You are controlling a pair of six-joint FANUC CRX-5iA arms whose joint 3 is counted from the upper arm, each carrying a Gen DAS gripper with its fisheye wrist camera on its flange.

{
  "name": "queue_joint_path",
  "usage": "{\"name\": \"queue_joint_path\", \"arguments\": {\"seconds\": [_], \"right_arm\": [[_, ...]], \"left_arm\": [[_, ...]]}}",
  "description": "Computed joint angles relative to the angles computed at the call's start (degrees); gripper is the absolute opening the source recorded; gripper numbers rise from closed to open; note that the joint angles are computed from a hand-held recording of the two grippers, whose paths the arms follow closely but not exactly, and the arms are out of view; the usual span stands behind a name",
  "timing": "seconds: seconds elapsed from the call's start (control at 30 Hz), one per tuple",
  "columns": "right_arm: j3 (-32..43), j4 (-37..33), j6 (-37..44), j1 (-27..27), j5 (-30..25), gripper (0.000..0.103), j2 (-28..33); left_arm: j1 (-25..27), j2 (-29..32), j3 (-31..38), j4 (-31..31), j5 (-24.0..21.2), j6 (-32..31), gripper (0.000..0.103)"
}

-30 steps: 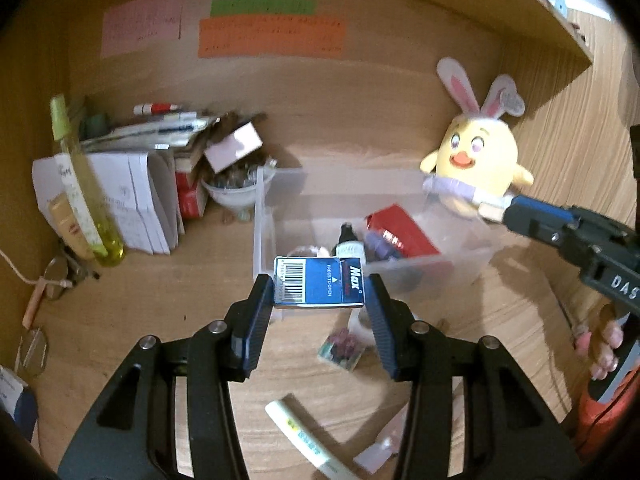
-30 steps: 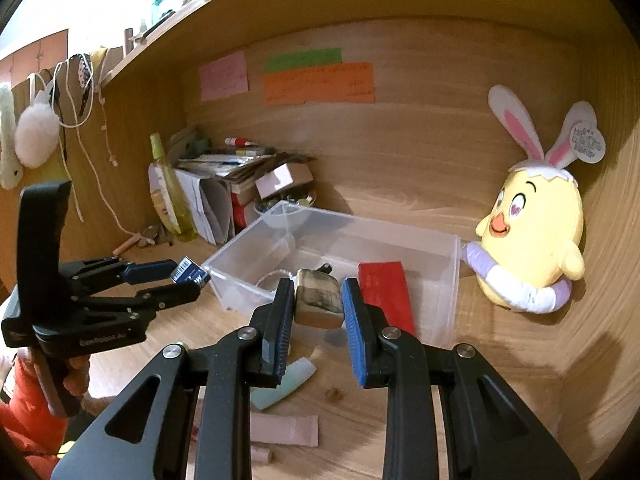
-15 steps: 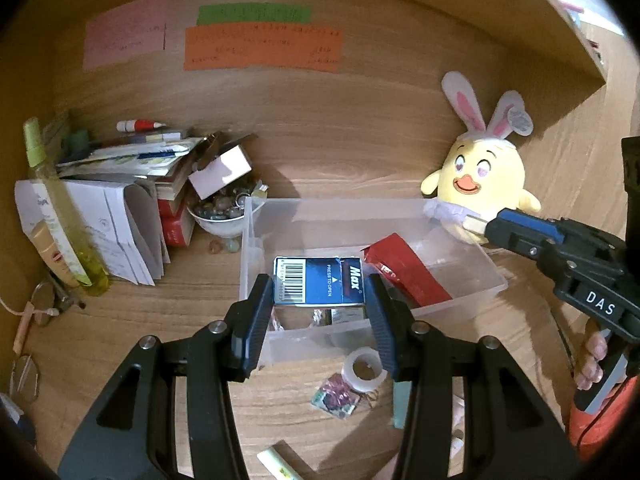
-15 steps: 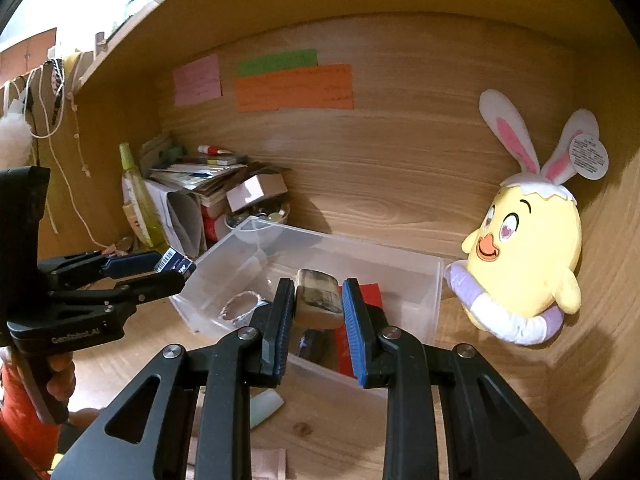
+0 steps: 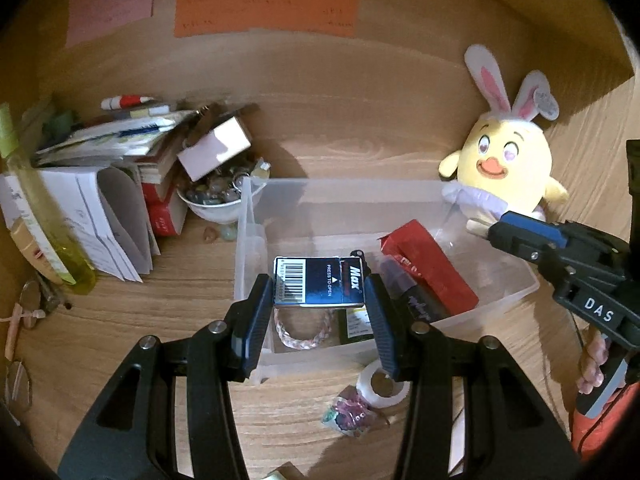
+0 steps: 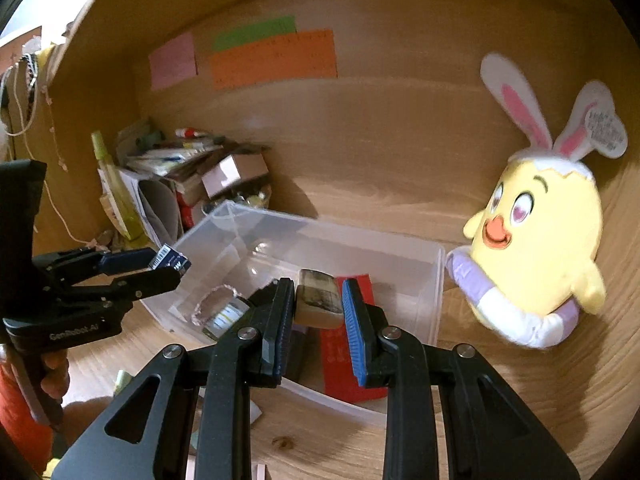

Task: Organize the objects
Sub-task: 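Carry the card pack and soap over the clear box and open both grippers inside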

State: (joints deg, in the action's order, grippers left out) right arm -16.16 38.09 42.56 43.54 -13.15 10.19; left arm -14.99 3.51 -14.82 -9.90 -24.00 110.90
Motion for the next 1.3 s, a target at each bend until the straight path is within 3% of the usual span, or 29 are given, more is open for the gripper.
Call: {"name": "queue_joint_path", "arguments": {"seconds": [0.3, 0.63, 0.93, 1.2, 1.3], "right_arm": [[6.8, -15.0, 13.9, 0.9, -6.7, 0.023, 3.8], [10.1, -18.4, 17.2, 1.2, -10.7, 0.023, 6.5], [11.1, -17.6, 15.7, 1.0, -12.3, 0.023, 7.6], [8.3, -8.8, 9.3, 1.6, -11.2, 0.023, 7.2], [8.1, -9.1, 10.0, 1.8, -11.2, 0.03, 6.7]], "left_arm": [[0.0, 2.7, 1.3, 1.3, -0.2, -2.2, 0.047], [0.6, 3.4, 0.3, 5.4, 0.9, -7.1, 0.048], [0.0, 2.1, -0.4, 4.1, 1.9, -6.0, 0.062], [-1.0, -0.4, -0.9, -0.5, 1.0, -1.0, 0.074], [-1.4, -1.4, -1.0, -2.1, 0.2, 0.8, 0.078]]}}
